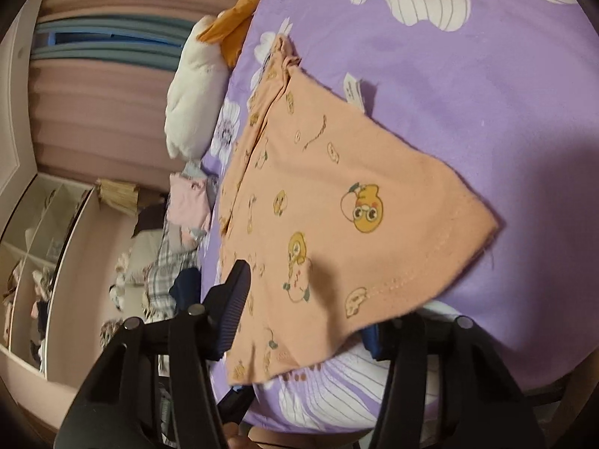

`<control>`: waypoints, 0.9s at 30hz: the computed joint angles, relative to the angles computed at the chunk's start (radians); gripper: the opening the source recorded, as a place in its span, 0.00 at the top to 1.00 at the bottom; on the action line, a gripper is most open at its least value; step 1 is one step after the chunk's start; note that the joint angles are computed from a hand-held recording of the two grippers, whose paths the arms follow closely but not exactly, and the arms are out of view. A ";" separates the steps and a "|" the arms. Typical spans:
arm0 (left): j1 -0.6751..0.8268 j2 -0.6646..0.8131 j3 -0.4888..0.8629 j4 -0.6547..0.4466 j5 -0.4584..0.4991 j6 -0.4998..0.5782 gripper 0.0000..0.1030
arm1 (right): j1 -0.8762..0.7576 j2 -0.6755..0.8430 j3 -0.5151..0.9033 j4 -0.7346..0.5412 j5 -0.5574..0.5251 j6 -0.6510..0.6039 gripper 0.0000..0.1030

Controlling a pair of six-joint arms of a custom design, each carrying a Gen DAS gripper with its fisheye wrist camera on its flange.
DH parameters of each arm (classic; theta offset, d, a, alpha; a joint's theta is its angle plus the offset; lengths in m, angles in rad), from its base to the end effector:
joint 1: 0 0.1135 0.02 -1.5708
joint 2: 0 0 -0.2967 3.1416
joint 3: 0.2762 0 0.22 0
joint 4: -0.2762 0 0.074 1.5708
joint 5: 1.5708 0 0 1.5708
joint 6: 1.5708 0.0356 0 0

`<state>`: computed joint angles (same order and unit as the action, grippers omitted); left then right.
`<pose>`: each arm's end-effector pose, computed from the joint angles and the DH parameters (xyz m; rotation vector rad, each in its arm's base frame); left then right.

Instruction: Fold small clothes

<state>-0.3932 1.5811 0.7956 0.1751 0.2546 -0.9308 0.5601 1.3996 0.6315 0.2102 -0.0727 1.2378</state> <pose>0.2774 -0.1248 0.2408 -0.4719 2.3016 -0.9873 0.2157 0.1383 0.2440 0.7355 2.2291 1.0720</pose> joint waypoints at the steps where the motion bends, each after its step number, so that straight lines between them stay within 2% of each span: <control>1: -0.003 0.016 0.016 -0.006 -0.014 0.003 0.41 | 0.019 0.009 0.027 -0.042 0.036 -0.020 0.50; 2: -0.004 0.038 0.033 -0.005 -0.024 0.002 0.43 | 0.043 0.024 0.058 -0.082 0.075 -0.049 0.53; 4: 0.006 0.045 0.007 0.020 -0.044 -0.005 0.61 | 0.067 0.057 0.095 -0.133 0.126 -0.107 0.64; 5: 0.012 0.055 -0.005 0.026 -0.070 -0.012 0.81 | 0.080 0.071 0.109 -0.168 0.170 -0.129 0.80; 6: 0.018 0.049 -0.037 0.041 -0.082 -0.025 0.92 | 0.080 0.078 0.098 -0.161 0.190 -0.136 0.95; 7: 0.043 0.055 -0.093 0.133 -0.037 -0.046 0.92 | 0.067 0.076 0.059 -0.110 0.183 -0.133 1.00; 8: 0.070 0.054 -0.147 0.231 0.020 -0.070 0.92 | 0.040 0.067 -0.007 -0.007 0.139 -0.118 1.00; 10: 0.082 0.051 -0.135 0.201 0.046 -0.071 0.92 | 0.001 0.058 -0.071 0.095 0.074 -0.102 1.00; 12: 0.055 0.041 -0.136 0.195 -0.007 -0.059 0.92 | 0.001 0.058 -0.059 0.070 0.079 -0.115 1.00; 15: -0.029 0.030 -0.117 0.155 -0.173 0.034 0.92 | 0.085 0.072 0.006 -0.031 0.237 -0.201 1.00; 18: -0.054 0.022 -0.115 0.135 -0.227 0.043 0.92 | 0.142 0.097 0.056 -0.096 0.349 -0.276 1.00; 23: -0.036 0.022 -0.128 0.157 -0.204 0.020 0.92 | 0.068 0.074 -0.005 -0.017 0.238 -0.268 1.00; 27: -0.067 0.013 -0.119 0.127 -0.264 0.034 0.92 | 0.091 0.078 0.013 -0.046 0.268 -0.282 1.00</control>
